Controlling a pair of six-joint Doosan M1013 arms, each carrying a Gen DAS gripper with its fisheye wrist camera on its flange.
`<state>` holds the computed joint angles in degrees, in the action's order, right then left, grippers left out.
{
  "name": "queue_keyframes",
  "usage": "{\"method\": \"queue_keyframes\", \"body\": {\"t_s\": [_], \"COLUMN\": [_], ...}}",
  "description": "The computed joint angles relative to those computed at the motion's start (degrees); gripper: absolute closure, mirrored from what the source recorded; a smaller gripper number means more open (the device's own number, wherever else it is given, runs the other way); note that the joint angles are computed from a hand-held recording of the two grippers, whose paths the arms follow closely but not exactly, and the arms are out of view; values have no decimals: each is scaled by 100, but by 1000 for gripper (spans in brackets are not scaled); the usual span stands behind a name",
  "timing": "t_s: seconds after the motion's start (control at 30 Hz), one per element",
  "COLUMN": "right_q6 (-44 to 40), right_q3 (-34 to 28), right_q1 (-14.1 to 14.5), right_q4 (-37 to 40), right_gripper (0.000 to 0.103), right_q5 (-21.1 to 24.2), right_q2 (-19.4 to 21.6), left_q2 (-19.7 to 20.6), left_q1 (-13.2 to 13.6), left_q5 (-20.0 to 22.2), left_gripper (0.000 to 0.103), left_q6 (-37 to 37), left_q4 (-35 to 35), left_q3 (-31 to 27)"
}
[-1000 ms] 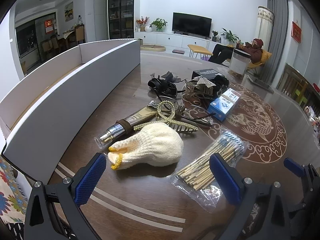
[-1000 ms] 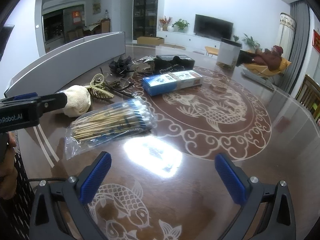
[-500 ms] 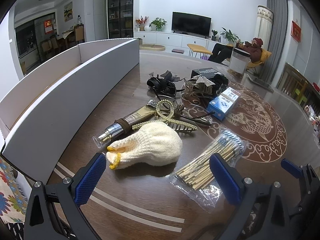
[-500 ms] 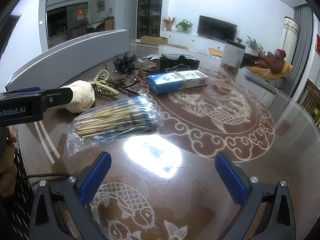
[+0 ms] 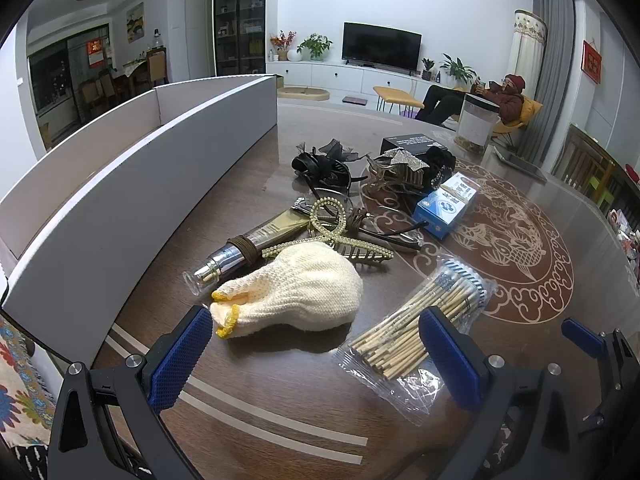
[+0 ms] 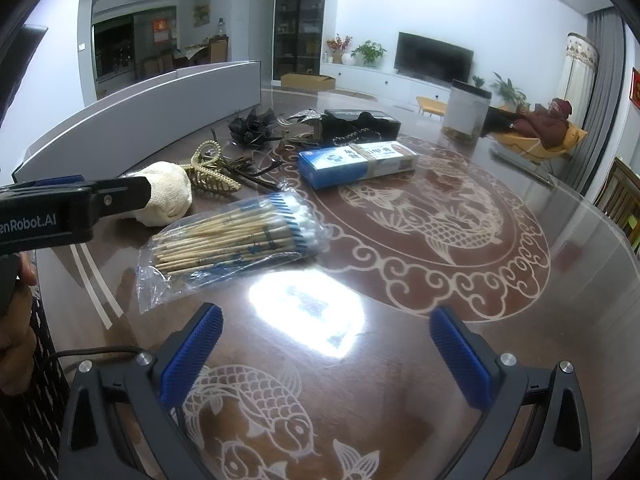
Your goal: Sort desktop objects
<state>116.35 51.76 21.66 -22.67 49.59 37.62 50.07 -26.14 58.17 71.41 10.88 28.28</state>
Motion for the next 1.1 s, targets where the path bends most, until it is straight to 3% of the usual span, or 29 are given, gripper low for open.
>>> {"method": "queue_keyframes", "body": {"t_s": [1.1], "right_q6": [-57], "right_q3": [-10], "right_q1": [-18], "right_q4": [83], "right_gripper": [0], "right_q5": [-1], "right_q2": [6], "left_q2": [10], "left_q1": [-4], "left_q5": [12], "left_gripper": [0], "left_q6": [-9], "left_q4": [0], "left_q3": [-16]}}
